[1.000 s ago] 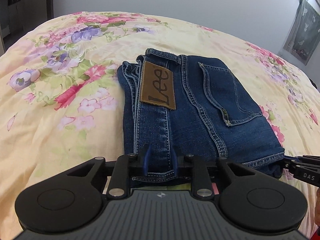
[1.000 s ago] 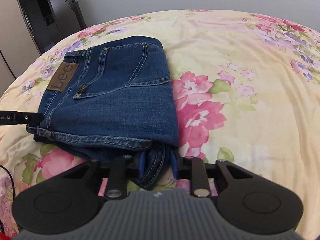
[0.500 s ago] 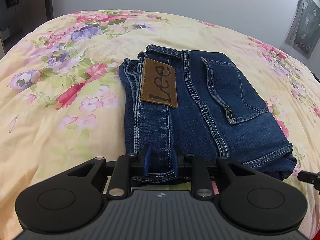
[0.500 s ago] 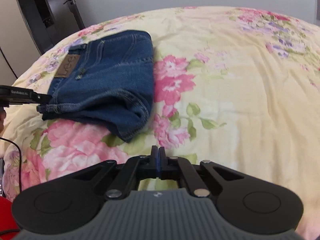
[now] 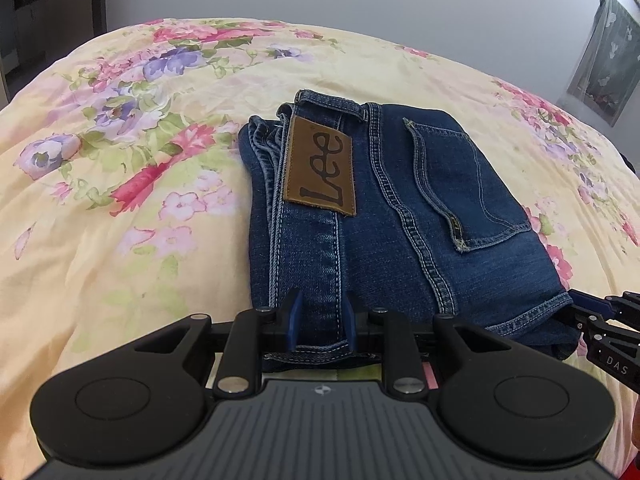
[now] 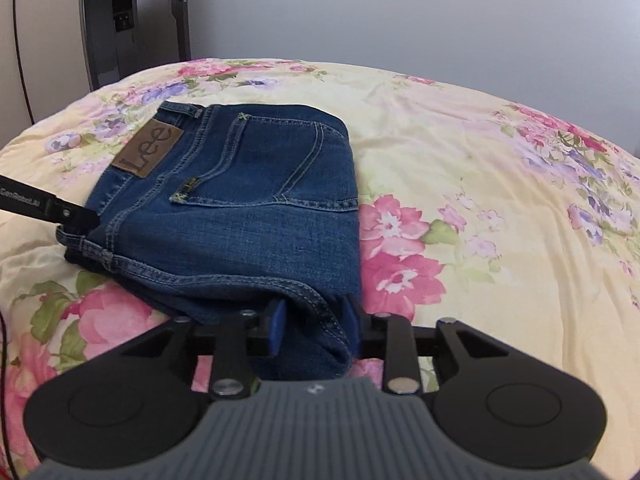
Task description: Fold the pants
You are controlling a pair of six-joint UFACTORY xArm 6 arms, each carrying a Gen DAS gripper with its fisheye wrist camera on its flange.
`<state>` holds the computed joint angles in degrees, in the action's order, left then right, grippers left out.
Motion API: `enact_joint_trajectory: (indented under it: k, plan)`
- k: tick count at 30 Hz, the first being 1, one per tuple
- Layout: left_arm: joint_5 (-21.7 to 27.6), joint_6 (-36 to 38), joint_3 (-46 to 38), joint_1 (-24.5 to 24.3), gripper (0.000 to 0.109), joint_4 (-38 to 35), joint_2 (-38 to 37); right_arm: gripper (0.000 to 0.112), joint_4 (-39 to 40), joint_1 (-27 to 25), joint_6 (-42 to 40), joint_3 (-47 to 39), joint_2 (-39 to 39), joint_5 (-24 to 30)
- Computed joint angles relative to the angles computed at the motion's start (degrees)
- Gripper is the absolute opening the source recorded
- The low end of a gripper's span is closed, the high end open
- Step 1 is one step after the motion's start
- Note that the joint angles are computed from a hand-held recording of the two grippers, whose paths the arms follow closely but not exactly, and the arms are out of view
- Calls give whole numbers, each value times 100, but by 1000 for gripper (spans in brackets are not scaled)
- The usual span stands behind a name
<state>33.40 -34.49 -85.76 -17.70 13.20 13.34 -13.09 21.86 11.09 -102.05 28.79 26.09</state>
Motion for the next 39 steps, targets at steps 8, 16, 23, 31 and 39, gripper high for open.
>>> enact_joint_trajectory:
  k: [8,16,23,31,39]
  plan:
    - [-128,237,121,43,27,-185,-55,0,-237,-53,-123,1433,-1033,-532]
    - [-7,217,36,25,28,-160,-27,0,602,-245,-257,2015,-1321,-481]
    - [127,150,-68,9,28,-113,12,20,896,-172,-799,1351,-934,-700]
    - [60,340,-23,51,29,-278,5,0,64,-152,-333,992,-537,-591]
    - [-42,420,104,72,30,-355,-51,0,471,-139,-1202,1304,-613,-574]
